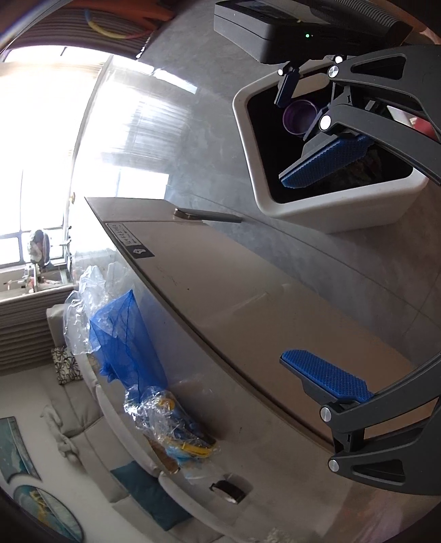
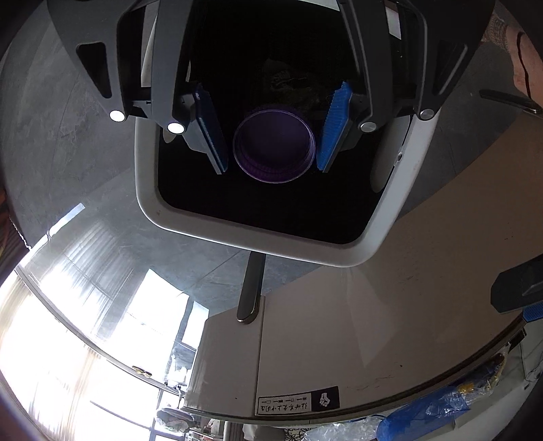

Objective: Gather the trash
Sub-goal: 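Return to the table and grasp the clear bag with yellow items using the left tool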

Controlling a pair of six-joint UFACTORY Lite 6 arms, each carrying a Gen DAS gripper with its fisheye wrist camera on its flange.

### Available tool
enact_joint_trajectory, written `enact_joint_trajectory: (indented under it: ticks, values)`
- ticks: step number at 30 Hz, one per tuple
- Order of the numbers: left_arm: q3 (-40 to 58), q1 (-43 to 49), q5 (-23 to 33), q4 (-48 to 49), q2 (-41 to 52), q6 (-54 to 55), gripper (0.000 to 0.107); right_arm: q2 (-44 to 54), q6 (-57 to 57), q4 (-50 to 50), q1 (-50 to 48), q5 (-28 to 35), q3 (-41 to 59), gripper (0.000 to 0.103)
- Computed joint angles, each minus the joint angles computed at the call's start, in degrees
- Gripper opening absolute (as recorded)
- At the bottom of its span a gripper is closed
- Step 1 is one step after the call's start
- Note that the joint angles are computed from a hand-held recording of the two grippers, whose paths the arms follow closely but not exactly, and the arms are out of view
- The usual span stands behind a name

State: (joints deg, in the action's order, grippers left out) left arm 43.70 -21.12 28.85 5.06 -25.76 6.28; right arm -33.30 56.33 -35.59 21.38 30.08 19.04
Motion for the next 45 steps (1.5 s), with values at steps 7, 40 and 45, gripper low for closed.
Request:
enact_joint_trajectory:
  ticks: [7,40,45]
  values:
    - [-1.3,0.5,-0.9,0.5,-2.9,0.6,0.096,-2.3,8.8,-7.2,6.9,5.6,0.8,0.098]
    - [55.2,27.3,4.5,-18.4,45.0,16.6,0.098,30.0,4.8,-23.6,8.5,2.8,51.0,0.098]
    - [59.0,27.5,7.5,-20.4,50.8,17.2,0.098,35.1,5.1,-22.6,7.8,1.0,54.9,0.098]
